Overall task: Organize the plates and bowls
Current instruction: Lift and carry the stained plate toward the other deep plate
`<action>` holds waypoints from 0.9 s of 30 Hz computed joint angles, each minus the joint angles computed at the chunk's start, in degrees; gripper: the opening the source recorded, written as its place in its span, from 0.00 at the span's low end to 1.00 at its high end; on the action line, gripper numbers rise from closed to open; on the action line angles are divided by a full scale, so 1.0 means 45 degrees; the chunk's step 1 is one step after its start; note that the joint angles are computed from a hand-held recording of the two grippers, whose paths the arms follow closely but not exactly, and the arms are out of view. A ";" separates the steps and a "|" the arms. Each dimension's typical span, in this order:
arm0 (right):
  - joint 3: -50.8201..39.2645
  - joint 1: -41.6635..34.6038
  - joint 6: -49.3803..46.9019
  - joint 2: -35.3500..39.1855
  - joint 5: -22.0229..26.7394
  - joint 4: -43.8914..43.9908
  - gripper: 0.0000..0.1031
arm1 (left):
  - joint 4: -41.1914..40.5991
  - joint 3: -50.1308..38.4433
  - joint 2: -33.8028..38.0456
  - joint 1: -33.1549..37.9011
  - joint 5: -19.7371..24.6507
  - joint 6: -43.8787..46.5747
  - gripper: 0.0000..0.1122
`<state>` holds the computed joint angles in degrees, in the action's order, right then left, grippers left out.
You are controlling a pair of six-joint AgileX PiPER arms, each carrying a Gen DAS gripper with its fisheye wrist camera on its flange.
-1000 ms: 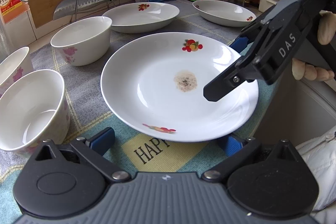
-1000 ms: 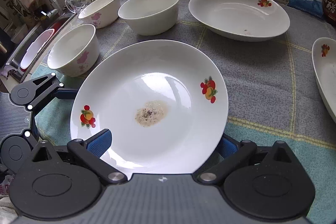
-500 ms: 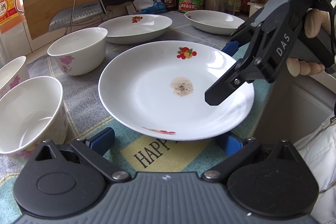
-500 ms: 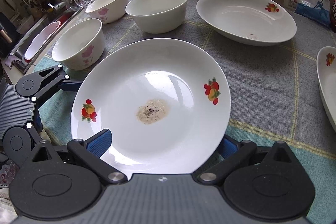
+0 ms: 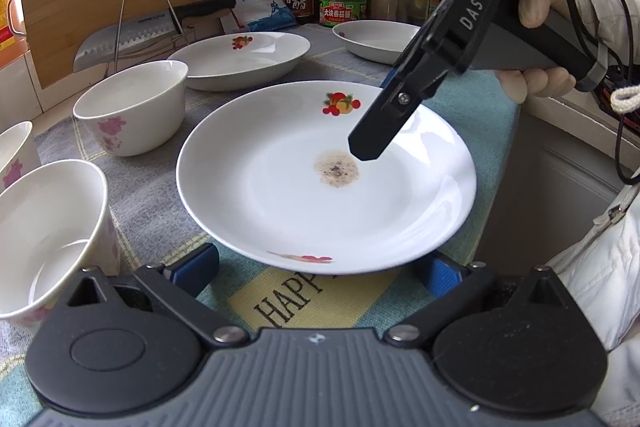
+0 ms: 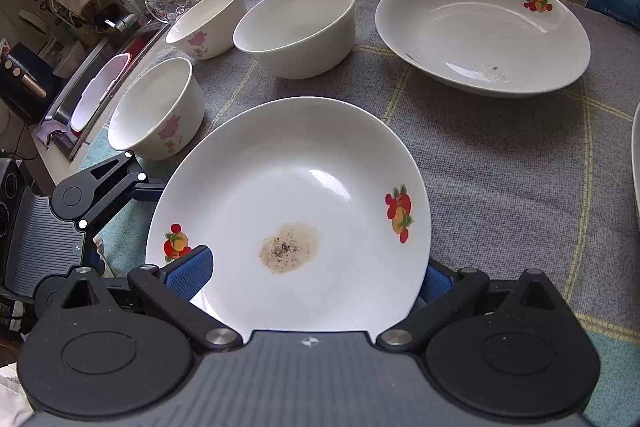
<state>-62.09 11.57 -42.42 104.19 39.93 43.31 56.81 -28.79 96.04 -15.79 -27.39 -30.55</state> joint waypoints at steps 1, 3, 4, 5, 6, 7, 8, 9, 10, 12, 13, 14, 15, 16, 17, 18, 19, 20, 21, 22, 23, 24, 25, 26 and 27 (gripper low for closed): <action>-0.0206 -0.0061 0.0003 0.0137 0.0181 -0.0001 1.00 | 0.0073 -0.0036 0.0025 0.0010 -0.0010 -0.0040 0.91; -0.0627 -0.0196 0.0018 0.0417 0.0575 0.0031 1.00 | 0.0248 -0.0089 0.0052 0.0031 -0.0021 -0.0157 0.91; -0.0847 -0.0249 0.0080 0.0554 0.0771 -0.0005 1.00 | 0.0360 -0.0128 0.0069 0.0046 -0.0025 -0.0236 0.91; -0.1055 -0.0290 0.0136 0.0682 0.0962 -0.0043 1.00 | 0.0490 -0.0175 0.0087 0.0053 -0.0018 -0.0341 0.91; -0.1250 -0.0327 0.0132 0.0811 0.1131 -0.0051 1.00 | 0.0551 -0.0208 0.0103 0.0046 -0.0014 -0.0396 0.91; -0.1407 -0.0378 0.0083 0.0922 0.1275 -0.0037 1.00 | 0.0595 -0.0239 0.0131 0.0045 -0.0025 -0.0418 0.91; -0.1563 -0.0424 0.0066 0.1032 0.1423 -0.0017 1.00 | 0.0661 -0.0275 0.0149 0.0047 -0.0021 -0.0476 0.91; -0.1735 -0.0462 0.0082 0.1151 0.1583 -0.0002 1.00 | 0.0777 -0.0309 0.0143 0.0042 0.0012 -0.0591 0.91; -0.1875 -0.0483 0.0111 0.1241 0.1706 -0.0017 1.00 | 0.0874 -0.0341 0.0142 0.0033 0.0041 -0.0676 0.91; -0.2253 -0.0518 0.0162 0.1483 0.2013 -0.0082 1.00 | 0.1081 -0.0368 0.0136 0.0064 0.0040 -0.0824 0.91; -0.2365 -0.0541 0.0155 0.1554 0.2127 -0.0093 1.00 | 0.1133 -0.0383 0.0147 0.0073 0.0033 -0.0853 0.91; -0.2525 -0.0581 0.0157 0.1651 0.2302 -0.0104 1.00 | 0.1184 -0.0408 0.0158 0.0072 0.0038 -0.0888 0.91; -0.2655 -0.0612 0.0160 0.1732 0.2453 -0.0116 1.00 | 0.1231 -0.0446 0.0168 0.0049 0.0065 -0.0940 0.91; -0.2753 -0.0642 0.0153 0.1794 0.2578 -0.0122 1.00 | 0.1301 -0.0471 0.0184 0.0051 0.0063 -0.0984 0.91; -0.2920 -0.0685 0.0145 0.1902 0.2755 -0.0127 1.00 | 0.1392 -0.0516 0.0206 0.0049 0.0069 -0.1050 0.91; -0.3016 -0.0716 0.0131 0.1964 0.2877 -0.0127 1.00 | 0.1464 -0.0551 0.0222 0.0047 0.0068 -0.1091 0.91; -0.3129 -0.0743 0.0135 0.2030 0.3011 -0.0141 1.00 | 0.1525 -0.0582 0.0244 0.0046 0.0057 -0.1124 0.91; -0.3264 -0.0760 0.0161 0.2105 0.3152 -0.0167 1.00 | 0.1574 -0.0584 0.0250 0.0060 0.0030 -0.1139 0.91; -0.3355 -0.0782 0.0178 0.2154 0.3252 -0.0185 1.00 | 0.1580 -0.0616 0.0274 0.0041 0.0033 -0.1132 0.91; -0.3401 -0.0784 0.0189 0.2179 0.3301 -0.0209 1.00 | 0.1537 -0.0623 0.0296 0.0043 0.0018 -0.1089 0.92; -0.3467 -0.0772 0.0214 0.2203 0.3351 -0.0247 1.00 | 0.1517 -0.0616 0.0313 0.0065 -0.0023 -0.1054 0.92; -0.3498 -0.0759 0.0213 0.2226 0.3366 -0.0260 1.00 | 0.1521 -0.0606 0.0322 0.0095 -0.0065 -0.1021 0.92; -0.3510 -0.0759 0.0200 0.2230 0.3383 -0.0271 1.00 | 0.1534 -0.0609 0.0329 0.0097 -0.0065 -0.1029 0.92; -0.3523 -0.0764 0.0176 0.2235 0.3400 -0.0277 1.00 | 0.1534 -0.0609 0.0329 0.0097 -0.0065 -0.1029 0.92; -0.3518 -0.0768 0.0167 0.2237 0.3404 -0.0274 1.00 | 0.1574 -0.0605 0.0323 0.0107 -0.0057 -0.1057 0.92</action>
<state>-77.93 8.11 -41.67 114.26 55.25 42.07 63.89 -31.51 97.49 -15.31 -27.65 -35.30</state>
